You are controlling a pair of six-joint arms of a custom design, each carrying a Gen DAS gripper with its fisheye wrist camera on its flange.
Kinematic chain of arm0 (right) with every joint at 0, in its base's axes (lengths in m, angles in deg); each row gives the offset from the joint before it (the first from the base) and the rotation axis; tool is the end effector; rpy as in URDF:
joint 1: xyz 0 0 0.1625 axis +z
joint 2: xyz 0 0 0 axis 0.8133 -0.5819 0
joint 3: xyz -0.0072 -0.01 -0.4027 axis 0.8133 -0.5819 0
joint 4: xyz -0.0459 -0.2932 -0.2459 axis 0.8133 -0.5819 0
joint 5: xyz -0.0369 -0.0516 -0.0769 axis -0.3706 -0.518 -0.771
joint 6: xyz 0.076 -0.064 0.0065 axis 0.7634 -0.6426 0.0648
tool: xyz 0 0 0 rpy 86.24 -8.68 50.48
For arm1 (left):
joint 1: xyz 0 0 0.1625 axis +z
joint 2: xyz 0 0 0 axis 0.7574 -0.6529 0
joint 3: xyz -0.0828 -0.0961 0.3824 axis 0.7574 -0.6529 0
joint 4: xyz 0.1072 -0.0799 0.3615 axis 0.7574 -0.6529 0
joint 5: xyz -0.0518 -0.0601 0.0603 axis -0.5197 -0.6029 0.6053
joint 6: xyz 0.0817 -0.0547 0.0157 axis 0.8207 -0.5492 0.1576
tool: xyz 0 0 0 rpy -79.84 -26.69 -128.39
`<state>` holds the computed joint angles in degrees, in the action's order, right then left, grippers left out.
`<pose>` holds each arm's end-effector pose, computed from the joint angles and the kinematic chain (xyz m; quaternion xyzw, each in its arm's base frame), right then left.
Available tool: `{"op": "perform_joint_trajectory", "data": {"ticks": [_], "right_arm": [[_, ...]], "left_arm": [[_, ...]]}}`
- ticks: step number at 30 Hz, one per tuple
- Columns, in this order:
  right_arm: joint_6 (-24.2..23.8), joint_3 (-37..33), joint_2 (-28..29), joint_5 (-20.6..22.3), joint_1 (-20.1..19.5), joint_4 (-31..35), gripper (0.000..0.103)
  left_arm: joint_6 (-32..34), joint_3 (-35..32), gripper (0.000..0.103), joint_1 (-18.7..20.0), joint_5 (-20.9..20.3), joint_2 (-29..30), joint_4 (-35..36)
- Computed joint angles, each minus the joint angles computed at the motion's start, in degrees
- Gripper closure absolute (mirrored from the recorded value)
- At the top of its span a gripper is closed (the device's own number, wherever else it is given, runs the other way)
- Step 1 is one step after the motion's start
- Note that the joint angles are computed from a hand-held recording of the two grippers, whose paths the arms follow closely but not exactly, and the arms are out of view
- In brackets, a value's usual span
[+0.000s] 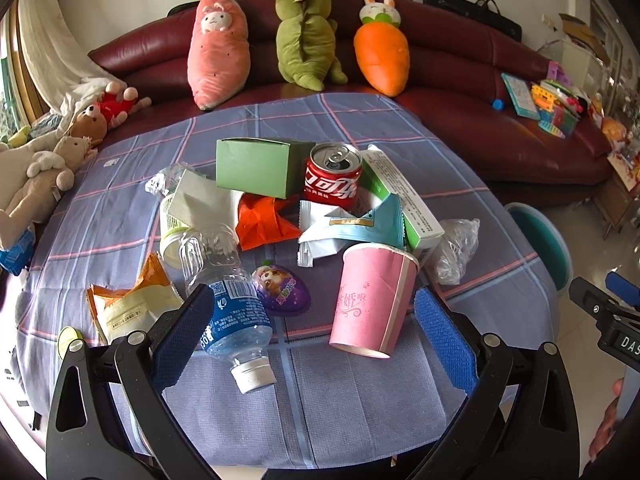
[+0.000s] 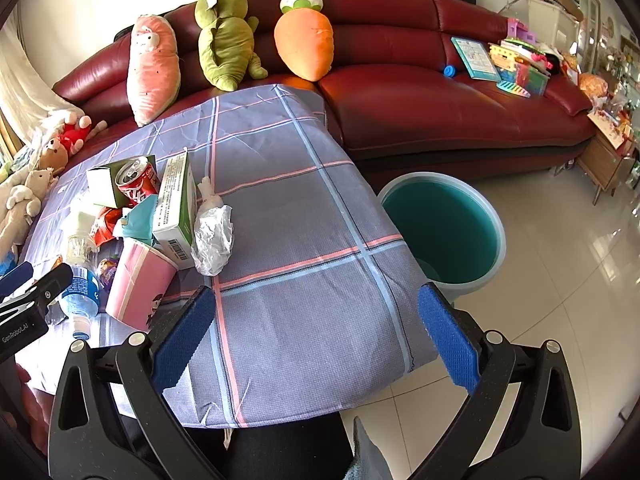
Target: Collect trash
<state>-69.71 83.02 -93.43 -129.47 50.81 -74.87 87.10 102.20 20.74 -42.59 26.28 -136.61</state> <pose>0.2949 -0.7858 -0.0062 0.2063 -0.8939 0.2708 0.2915 -0.0270 -0.7125 0.2664 0.0097 0.8256 -0.3822 0.4150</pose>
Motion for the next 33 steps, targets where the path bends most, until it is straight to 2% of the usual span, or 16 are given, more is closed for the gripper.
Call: {"op": "perform_joint_trajectory", "data": {"ticks": [33], "right_arm": [[1.5,-4.8,2.9,-1.0,-0.5,5.5,0.006]], "left_arm": [[-3.8,-1.5,0.003,2.0,-0.8,-0.3,6.4]]}}
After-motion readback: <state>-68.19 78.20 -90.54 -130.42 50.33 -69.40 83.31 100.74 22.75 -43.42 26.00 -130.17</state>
